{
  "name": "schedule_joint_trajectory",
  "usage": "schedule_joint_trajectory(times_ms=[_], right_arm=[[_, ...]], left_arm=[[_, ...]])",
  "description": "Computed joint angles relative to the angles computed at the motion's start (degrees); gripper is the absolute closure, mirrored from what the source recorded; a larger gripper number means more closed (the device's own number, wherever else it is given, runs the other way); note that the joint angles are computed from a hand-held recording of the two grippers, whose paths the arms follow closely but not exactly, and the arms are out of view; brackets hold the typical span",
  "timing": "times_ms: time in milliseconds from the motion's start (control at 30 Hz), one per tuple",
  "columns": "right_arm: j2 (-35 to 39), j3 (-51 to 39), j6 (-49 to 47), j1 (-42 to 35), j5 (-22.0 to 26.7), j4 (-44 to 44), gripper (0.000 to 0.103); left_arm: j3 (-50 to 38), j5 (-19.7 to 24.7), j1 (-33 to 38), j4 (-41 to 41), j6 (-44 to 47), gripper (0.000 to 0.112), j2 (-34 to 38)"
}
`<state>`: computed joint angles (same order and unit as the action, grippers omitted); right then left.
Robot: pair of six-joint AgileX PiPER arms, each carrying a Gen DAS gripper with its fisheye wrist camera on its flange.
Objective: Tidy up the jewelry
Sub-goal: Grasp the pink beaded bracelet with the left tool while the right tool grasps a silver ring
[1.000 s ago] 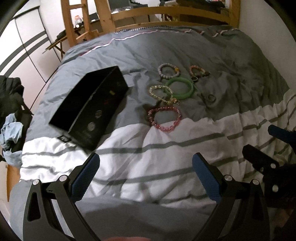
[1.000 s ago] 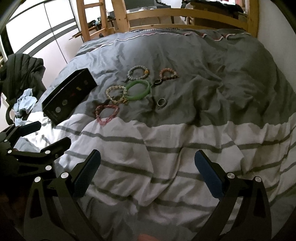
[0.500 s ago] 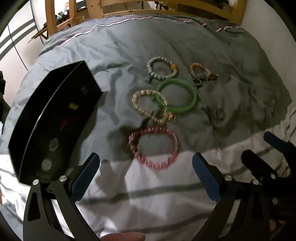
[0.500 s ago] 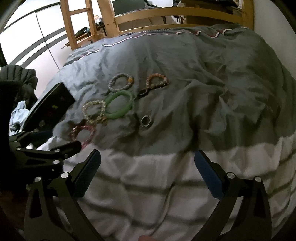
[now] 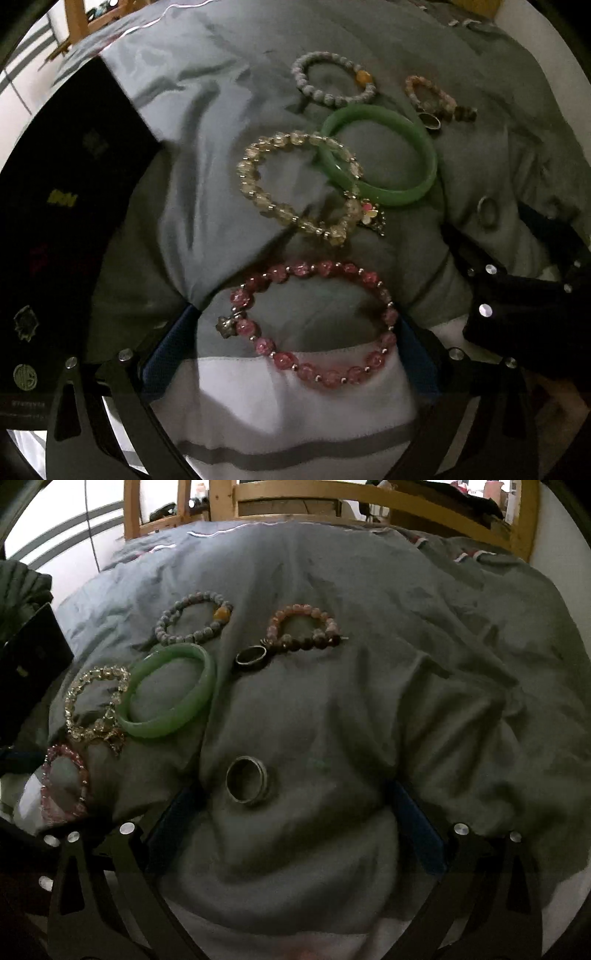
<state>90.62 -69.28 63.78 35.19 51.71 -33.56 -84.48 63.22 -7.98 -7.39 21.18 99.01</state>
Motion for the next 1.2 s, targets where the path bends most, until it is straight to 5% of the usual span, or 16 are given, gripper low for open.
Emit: schedule_joint_trajectory(times_ms=[133,200,300,433,567,733,967,1200], right_arm=[[-2.1,2.05,-0.41,-1.9,-4.09,1.47,0.006],[-3.34,3.1,2.13,-1.89,-4.95,-0.14,0.036],[-4.69,3.87,4.08,-2.36,-5.23,-1.43,0.058],[-6.27,4.95,6.92,-1.01,-4.9,-3.67,0.071],[-9.97,8.09,9.17,-4.19,-10.91,-3.12,0.083],[-13.5,11.41,13.99,-4.91,-14.29,-6.02,0.086],[-15.69,13.38,20.28,-2.33,-14.54,-12.69,0.086],[-17.76,15.05,26.18,-0.19,-16.29,-20.48,0.088]], left_arm=[[0.97,-0.81,0.09,-0.28,0.46,0.029,-1.77],[1.48,-1.12,0.9,-1.45,0.98,0.038,-2.99],[0.14,0.84,3.6,-4.7,2.43,0.047,-3.31],[0.05,1.69,5.44,-6.69,3.69,0.059,-4.38],[-0.48,2.94,6.98,-8.63,5.08,0.074,-5.41],[-1.43,4.2,9.17,-12.52,8.22,0.101,-5.17],[4.75,-0.75,7.42,-11.13,7.82,0.105,-11.6],[3.86,0.8,10.47,-15.12,9.85,0.105,-12.8]])
